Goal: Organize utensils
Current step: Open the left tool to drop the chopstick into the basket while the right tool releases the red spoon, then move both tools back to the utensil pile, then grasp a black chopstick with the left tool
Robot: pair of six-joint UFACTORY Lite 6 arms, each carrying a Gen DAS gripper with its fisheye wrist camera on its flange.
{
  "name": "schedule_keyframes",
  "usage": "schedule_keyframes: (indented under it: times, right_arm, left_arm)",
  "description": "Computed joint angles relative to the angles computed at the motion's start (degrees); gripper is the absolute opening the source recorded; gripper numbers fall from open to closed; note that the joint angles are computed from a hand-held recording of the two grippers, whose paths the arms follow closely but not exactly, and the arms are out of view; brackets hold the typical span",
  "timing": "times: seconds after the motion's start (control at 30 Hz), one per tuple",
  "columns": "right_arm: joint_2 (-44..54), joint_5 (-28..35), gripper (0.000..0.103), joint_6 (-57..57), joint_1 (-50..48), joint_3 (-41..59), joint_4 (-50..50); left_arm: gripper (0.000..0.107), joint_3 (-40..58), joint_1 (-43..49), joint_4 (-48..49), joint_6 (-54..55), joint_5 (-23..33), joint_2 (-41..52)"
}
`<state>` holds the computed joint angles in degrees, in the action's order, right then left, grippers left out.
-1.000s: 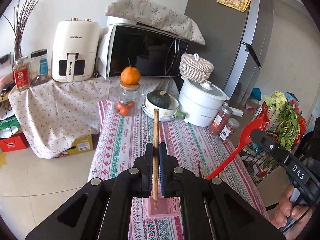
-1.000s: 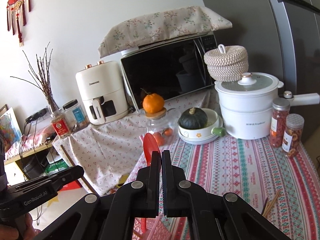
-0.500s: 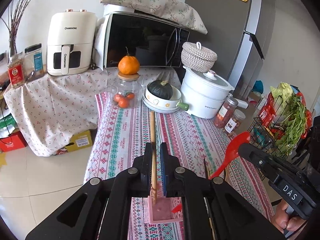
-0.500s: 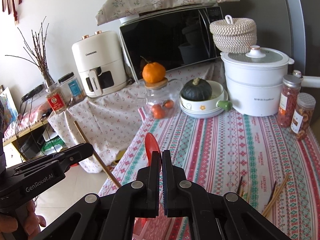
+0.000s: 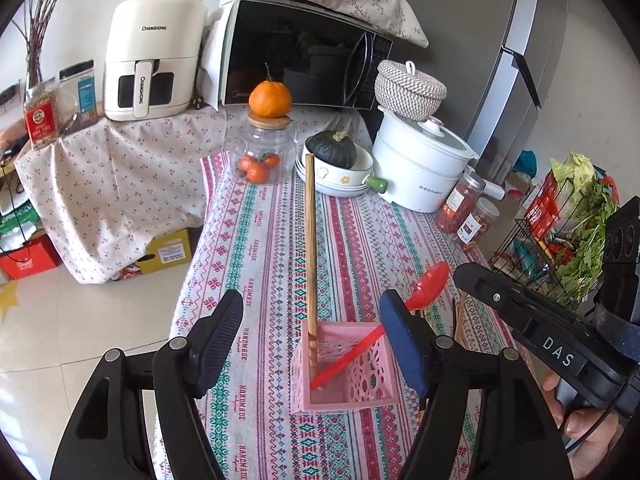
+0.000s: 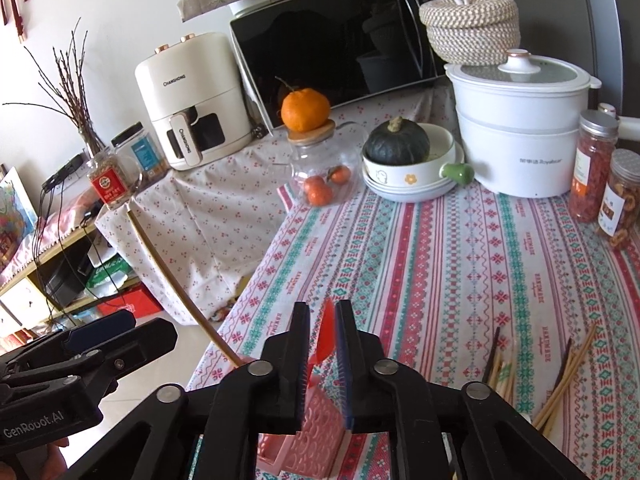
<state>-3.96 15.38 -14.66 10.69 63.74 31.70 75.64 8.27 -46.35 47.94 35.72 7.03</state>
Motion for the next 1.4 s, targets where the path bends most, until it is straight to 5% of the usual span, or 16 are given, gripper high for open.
schedule_keyframes:
  times: [0.07,0.6,0.9,1.1,1.4]
  right_arm:
    - [-1.8,0.0,0.046,-5.7,-1.1,-1.2,5.8]
    - [-13.1,10.7,0.075,-14.3,-20.1,-8.0,12.3]
    - [-14.8,21.8,0.094,-18.5,-36.3,-11.7,7.5]
    - [-12.2,23.2,0.098,-19.3,-42.2,-12.8,1.5]
    - [-4.1,23.4,0.098,-18.0,-45.5,-10.4,-1.4]
  left_arm:
    - [0.079,-0.7,-0.1,1.0,-0.9,0.1,-0.4]
    - [0.085,-6.0,-5.9,9.3,-9.5,1.6,-7.5]
    - [0.093,-8.9,-21.4,28.9,-29.7,-2.3,-11.1]
    - [0.093,-6.0,-31.6,38.1,-42.1,-1.5,-5.4]
    - [0.093,15.6,-39.8,48.1,-57.2,2.4,18.8]
